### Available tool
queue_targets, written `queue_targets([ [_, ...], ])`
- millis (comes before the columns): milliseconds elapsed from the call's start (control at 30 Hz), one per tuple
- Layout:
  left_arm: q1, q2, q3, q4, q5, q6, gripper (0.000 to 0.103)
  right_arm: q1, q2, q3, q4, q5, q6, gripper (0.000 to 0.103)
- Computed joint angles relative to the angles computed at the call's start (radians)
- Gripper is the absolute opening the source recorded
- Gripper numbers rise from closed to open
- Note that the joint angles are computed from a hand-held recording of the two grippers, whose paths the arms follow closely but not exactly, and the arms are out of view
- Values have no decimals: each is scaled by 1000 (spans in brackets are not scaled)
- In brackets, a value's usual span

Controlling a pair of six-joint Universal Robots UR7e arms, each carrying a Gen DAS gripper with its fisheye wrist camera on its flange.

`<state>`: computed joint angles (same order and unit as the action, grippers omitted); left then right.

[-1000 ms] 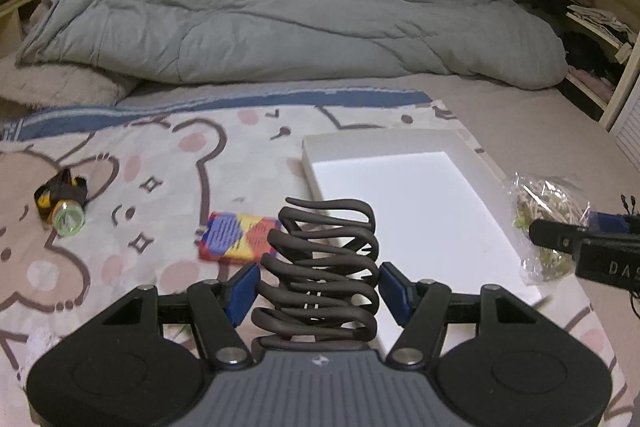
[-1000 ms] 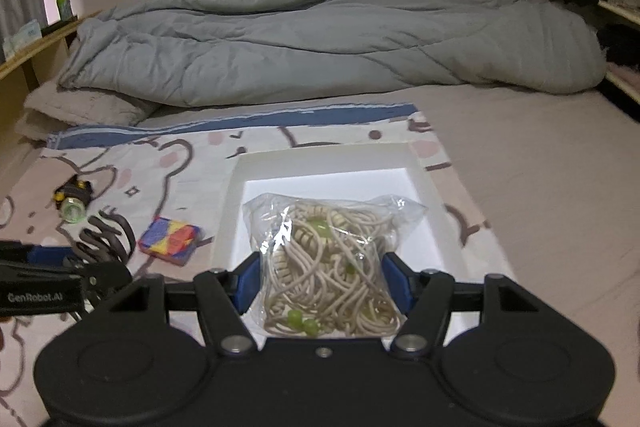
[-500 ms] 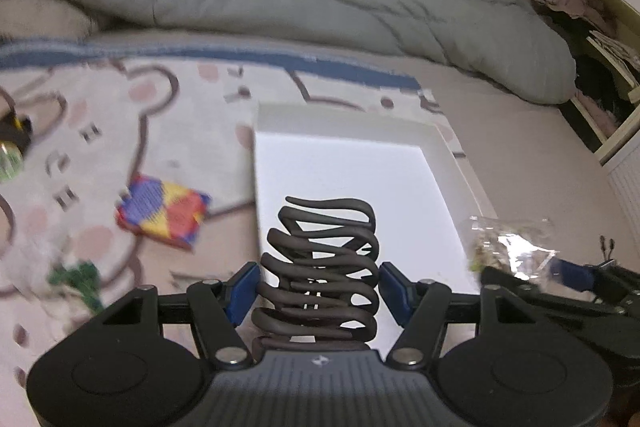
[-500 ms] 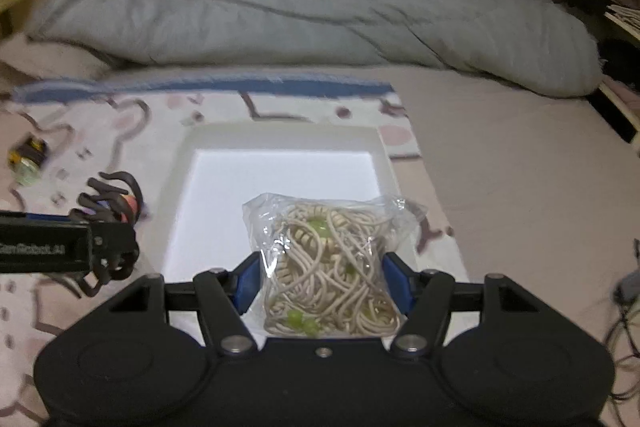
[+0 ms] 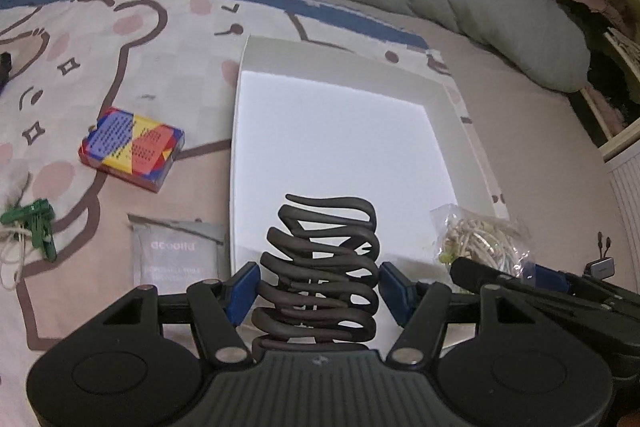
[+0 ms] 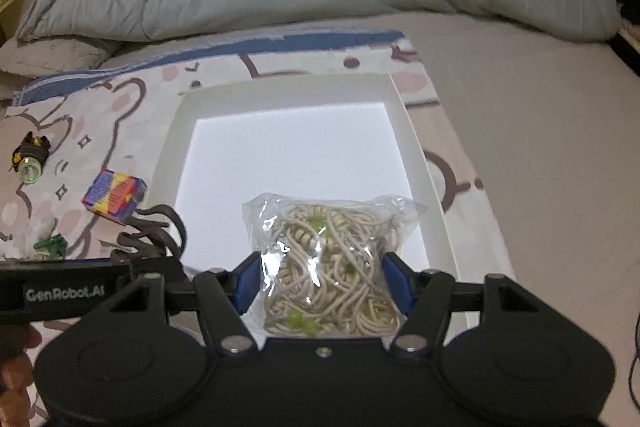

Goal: Organize objects
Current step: 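Carry the bag with the right tool while the left tool carries the spring toward the white box, then lower the bag into the white box and open the right tool while the left tool releases the spring inside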

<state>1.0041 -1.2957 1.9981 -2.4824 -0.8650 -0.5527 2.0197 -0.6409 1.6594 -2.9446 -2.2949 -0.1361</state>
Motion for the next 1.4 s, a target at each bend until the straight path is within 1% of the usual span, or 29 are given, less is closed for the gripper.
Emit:
queue_targets([
  [100, -3, 7, 6, 2, 13, -16, 65, -11, 7, 2, 24, -17, 4, 65],
  [367, -10, 14, 17, 16, 70, -71, 66, -24, 15, 5, 54, -20, -8, 65],
  [433, -10, 10, 18, 15, 63, -61, 71, -28, 16, 3, 60, -17, -5, 65],
  [467, -12, 9, 18, 19, 64, -57, 78, -31, 16, 3, 62, -15, -4, 65],
  [500, -16, 9, 16, 27, 73, -55, 82, -32, 16, 3, 65, -14, -3, 65],
  [567, -25, 6, 21, 26, 88, -42, 82, -35, 16, 3, 69, -15, -3, 65],
  [767, -38, -5, 22, 49, 87, 0, 84, -48, 4, 10, 67, 15, 16, 65],
  [833, -43, -10, 25, 58, 104, 14, 86, -54, -2, 15, 64, 37, 28, 65],
  [900, -49, -18, 33, 53, 122, 42, 86, -55, 0, 15, 61, 41, 36, 65],
  [1100, -55, -42, 45, 51, 161, 102, 86, -41, 44, -15, 63, -25, 31, 65],
  [1300, -34, -60, 40, 63, 181, 108, 86, -27, 84, -44, 88, -38, 24, 65],
  [1400, -24, -68, 36, 73, 191, 104, 86, -13, 111, -59, 58, -53, 8, 65],
])
